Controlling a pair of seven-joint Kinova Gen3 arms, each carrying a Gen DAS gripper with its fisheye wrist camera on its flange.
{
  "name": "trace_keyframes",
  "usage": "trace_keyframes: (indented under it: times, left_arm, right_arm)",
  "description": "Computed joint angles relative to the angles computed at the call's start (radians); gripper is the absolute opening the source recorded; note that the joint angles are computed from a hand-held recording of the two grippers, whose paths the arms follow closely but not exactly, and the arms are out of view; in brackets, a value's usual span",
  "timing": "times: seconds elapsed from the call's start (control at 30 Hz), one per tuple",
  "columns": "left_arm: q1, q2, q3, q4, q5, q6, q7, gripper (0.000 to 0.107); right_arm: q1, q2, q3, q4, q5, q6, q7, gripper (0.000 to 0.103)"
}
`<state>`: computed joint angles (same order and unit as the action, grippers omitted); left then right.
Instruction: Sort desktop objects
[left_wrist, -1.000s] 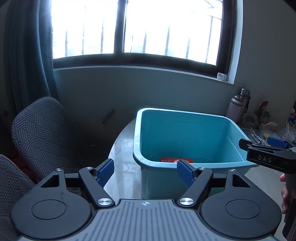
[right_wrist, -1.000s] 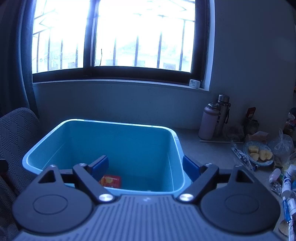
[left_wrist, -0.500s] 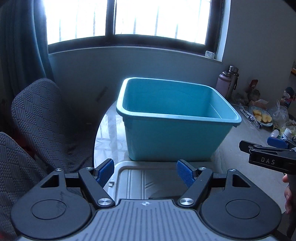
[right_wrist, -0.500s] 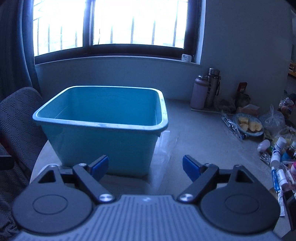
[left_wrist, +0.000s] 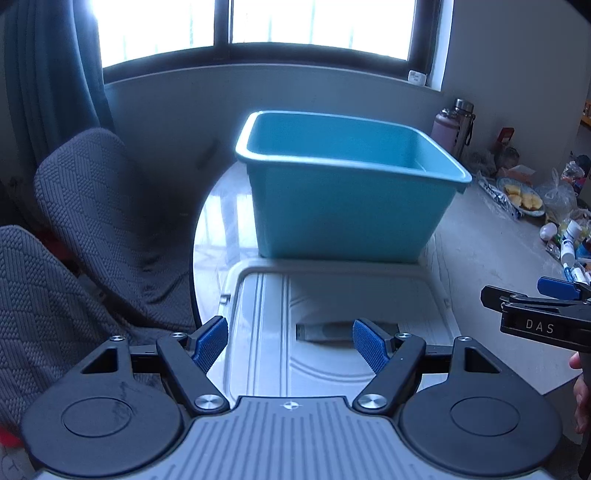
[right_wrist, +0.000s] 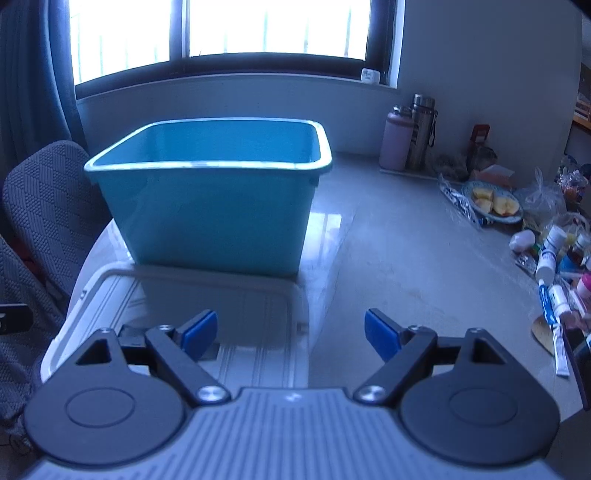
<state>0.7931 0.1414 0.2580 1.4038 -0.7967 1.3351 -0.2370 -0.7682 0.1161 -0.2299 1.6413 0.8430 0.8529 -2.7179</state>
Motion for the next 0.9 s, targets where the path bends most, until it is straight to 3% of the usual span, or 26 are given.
trace_keyframes:
  times: [0.4, 0.9]
  left_arm:
    - [0.004, 0.003, 0.011, 0.037, 0.081, 0.022, 0.028, 0.077]
    - [-0.106, 0.036, -0.045, 0.029, 0.214, -0.063, -0.113, 0.077]
  right_arm:
    - [0.004, -0.017, -0.025, 0.040, -0.088, 0.031, 0.015, 0.087]
    - [0.009, 0.073, 0.016, -0.056, -0.270, 0.078, 0.144, 0.087]
